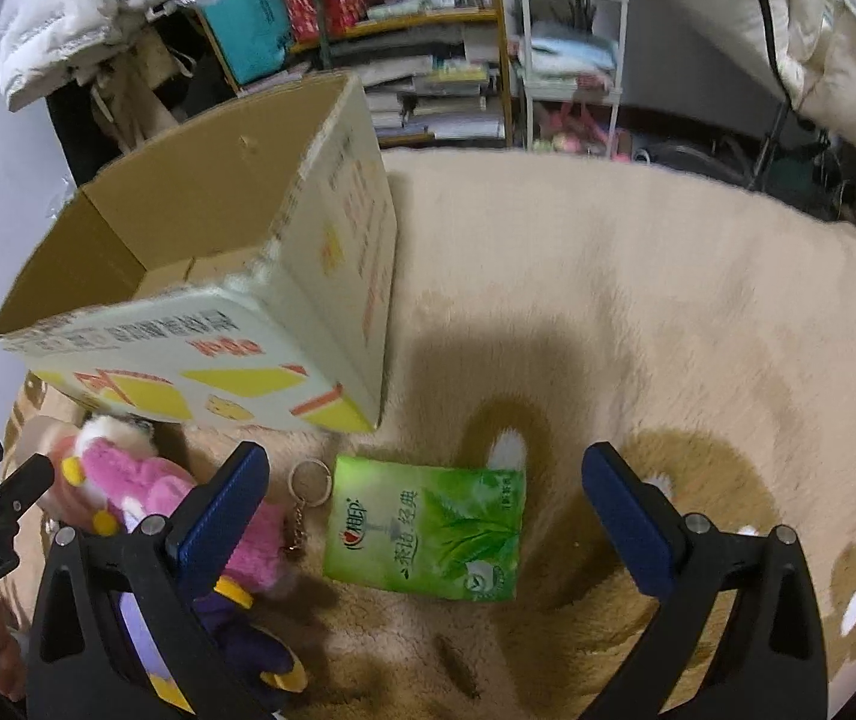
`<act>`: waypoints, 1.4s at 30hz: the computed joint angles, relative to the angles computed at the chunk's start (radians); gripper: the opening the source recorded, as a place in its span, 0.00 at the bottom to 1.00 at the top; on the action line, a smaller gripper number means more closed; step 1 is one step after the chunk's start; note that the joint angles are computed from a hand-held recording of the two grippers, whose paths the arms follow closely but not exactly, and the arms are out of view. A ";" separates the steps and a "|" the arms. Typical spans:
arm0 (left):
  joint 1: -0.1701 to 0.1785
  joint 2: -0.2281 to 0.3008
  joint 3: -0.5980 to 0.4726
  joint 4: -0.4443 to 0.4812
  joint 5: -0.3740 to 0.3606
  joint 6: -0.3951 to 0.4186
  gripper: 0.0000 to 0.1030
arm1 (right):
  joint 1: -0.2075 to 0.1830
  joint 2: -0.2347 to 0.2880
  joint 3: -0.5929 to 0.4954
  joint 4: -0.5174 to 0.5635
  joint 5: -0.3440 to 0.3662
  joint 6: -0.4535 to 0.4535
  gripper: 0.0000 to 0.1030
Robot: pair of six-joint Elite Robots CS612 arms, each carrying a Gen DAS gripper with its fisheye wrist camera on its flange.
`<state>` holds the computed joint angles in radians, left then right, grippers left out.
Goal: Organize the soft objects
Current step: 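Close left gripper on pink cube plush while right gripper closes on green tissue pack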
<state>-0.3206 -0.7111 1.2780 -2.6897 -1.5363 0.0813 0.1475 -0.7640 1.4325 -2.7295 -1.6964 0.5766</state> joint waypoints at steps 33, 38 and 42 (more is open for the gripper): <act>0.013 0.023 -0.038 0.111 -0.051 -0.046 0.85 | -0.021 0.036 -0.048 0.124 0.103 0.008 0.80; 0.012 0.024 -0.044 0.152 -0.057 -0.047 0.75 | -0.017 0.038 -0.052 0.134 0.091 -0.005 0.78; 0.017 0.026 -0.047 0.158 -0.095 -0.053 0.58 | -0.008 0.038 -0.054 0.139 0.071 -0.021 0.78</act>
<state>-0.3040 -0.6850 1.2314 -2.5319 -1.6317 0.0284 0.1394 -0.7264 1.3788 -2.5908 -1.6259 0.5555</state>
